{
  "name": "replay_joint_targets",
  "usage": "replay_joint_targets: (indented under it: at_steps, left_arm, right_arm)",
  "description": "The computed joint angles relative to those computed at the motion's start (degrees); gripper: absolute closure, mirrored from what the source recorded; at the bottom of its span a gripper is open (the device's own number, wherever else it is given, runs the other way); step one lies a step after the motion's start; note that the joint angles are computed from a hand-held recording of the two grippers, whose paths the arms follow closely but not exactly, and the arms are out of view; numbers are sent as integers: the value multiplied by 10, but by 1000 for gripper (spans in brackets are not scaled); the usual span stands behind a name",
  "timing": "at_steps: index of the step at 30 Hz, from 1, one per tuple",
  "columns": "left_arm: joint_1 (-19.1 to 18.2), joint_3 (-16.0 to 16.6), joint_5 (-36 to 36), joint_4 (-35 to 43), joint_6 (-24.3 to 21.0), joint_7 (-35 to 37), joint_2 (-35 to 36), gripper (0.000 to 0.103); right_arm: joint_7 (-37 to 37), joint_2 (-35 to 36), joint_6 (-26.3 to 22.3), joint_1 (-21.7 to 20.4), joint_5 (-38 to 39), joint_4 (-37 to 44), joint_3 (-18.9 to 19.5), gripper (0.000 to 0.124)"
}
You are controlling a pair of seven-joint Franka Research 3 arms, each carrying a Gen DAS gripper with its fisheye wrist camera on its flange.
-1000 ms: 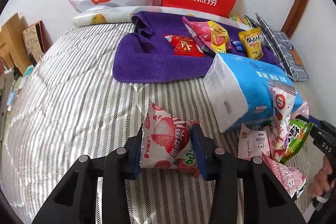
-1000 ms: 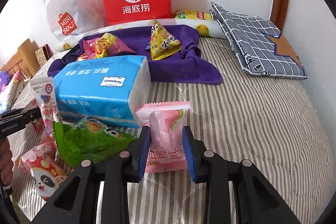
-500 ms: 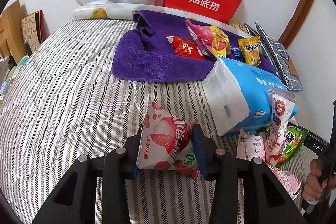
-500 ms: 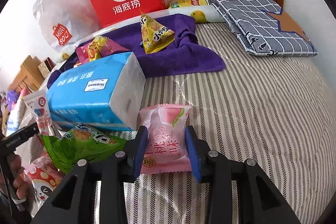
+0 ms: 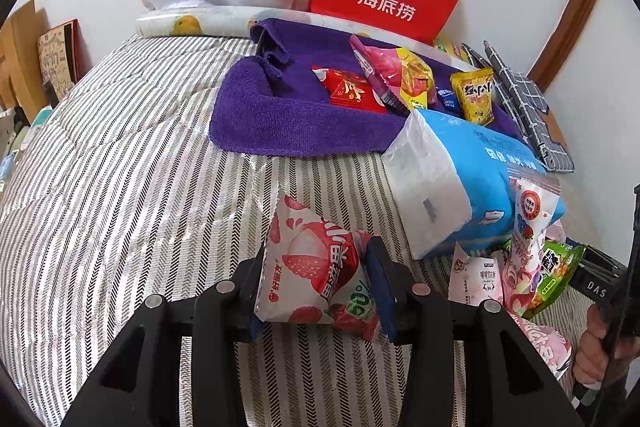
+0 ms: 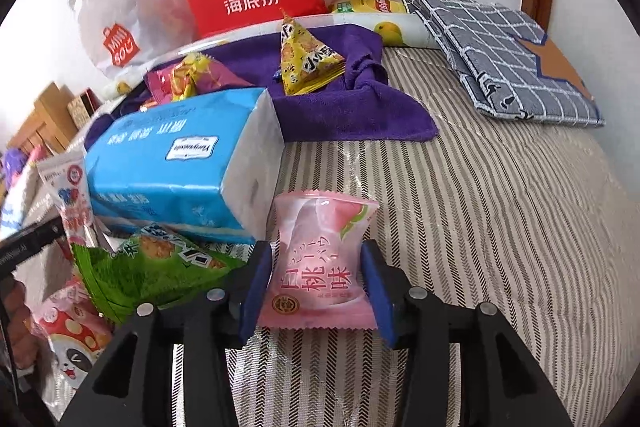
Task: Organize snacks
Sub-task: 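Carry the strawberry packet in the left gripper while the right gripper carries the peach packet toward the towel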
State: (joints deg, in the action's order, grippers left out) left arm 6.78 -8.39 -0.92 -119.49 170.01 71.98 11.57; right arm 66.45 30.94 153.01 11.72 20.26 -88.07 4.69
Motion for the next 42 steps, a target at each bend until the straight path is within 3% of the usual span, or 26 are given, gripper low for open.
replay_joint_targets:
  at_steps: [6, 11, 15, 19, 26, 36, 42]
  left_arm:
    - [-1, 1, 4, -1, 0, -6, -1, 62]
    - [22, -25, -54, -5, -4, 37, -7, 64]
    - [23, -30, -90, -8, -15, 69, -16, 65]
    - [9, -20, -92, -10, -19, 77, -26, 68]
    - [13, -32, -171, -11, -20, 151, -36, 73]
    - [2, -24, -248, -19, -21, 212, -59, 73]
    - [-14, -12, -256, -5, -23, 225, -67, 73]
  right_arm:
    - [-8, 0, -2, -12, 22, 0, 10, 84]
    - [-40, -9, 9, -36, 72, -11, 34, 85]
    - [-47, -22, 19, -35, 91, -26, 31, 85]
    - [-55, -40, 31, -33, 98, -40, 29, 85]
    - [-77, -62, 40, -34, 123, -50, 33, 85]
    - [-68, -71, 41, -22, 113, -53, 27, 85]
    - [-76, -75, 45, -18, 119, -37, 31, 85]
